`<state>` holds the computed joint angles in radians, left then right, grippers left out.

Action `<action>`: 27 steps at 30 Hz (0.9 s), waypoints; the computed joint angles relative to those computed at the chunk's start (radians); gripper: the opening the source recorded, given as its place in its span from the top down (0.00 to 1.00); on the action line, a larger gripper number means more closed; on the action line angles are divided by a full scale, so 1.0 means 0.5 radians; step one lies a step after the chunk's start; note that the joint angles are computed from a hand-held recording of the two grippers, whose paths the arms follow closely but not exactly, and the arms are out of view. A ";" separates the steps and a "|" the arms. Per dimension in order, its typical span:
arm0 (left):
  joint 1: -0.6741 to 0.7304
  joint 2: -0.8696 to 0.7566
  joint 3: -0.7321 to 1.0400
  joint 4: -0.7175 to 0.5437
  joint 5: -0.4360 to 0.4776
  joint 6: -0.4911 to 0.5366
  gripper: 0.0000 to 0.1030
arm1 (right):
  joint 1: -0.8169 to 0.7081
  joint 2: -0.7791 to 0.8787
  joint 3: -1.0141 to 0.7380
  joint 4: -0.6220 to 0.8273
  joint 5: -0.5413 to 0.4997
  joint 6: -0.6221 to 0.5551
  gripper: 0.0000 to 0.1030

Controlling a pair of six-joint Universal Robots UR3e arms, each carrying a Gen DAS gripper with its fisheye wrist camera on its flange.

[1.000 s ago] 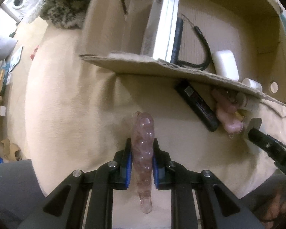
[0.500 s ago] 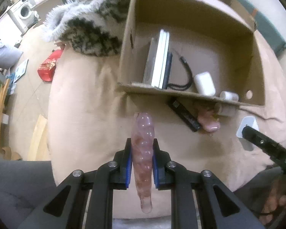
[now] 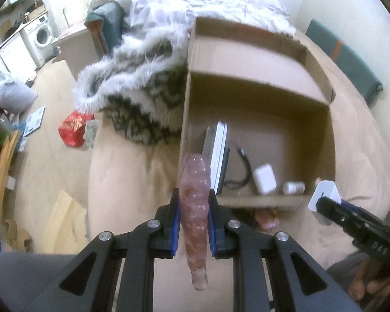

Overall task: Organize rigid objects
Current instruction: 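Lift both held items and carry them down into the box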

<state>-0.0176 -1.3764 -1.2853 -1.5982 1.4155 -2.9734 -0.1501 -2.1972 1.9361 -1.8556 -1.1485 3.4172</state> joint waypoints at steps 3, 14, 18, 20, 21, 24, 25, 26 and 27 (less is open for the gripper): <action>-0.060 -0.143 0.151 0.041 0.004 -0.033 0.84 | -0.004 0.138 -0.108 -0.057 0.005 -0.034 0.41; -0.339 -0.642 0.479 0.262 0.124 -0.148 0.84 | -0.056 0.573 -0.275 -0.316 0.020 -0.139 0.41; -0.399 -0.745 0.440 0.378 0.153 -0.156 0.84 | -0.089 0.626 -0.169 -0.433 0.040 -0.141 0.41; -0.410 -0.763 0.376 0.447 0.161 -0.159 0.84 | -0.083 0.651 -0.115 -0.478 0.024 -0.129 0.41; -0.408 -0.771 0.343 0.472 0.158 -0.167 0.84 | -0.069 0.672 -0.101 -0.495 -0.002 -0.126 0.41; -0.400 -0.781 0.238 0.565 0.155 -0.201 0.84 | -0.039 0.730 -0.084 -0.505 -0.056 -0.127 0.41; -0.395 -0.785 0.214 0.585 0.144 -0.200 0.84 | -0.037 0.743 -0.084 -0.505 -0.053 -0.124 0.41; -0.395 -0.787 0.195 0.604 0.141 -0.200 0.84 | -0.039 0.762 -0.085 -0.509 -0.052 -0.123 0.41; -0.399 -0.786 0.167 0.636 0.143 -0.196 0.84 | -0.035 0.775 -0.089 -0.511 -0.056 -0.119 0.41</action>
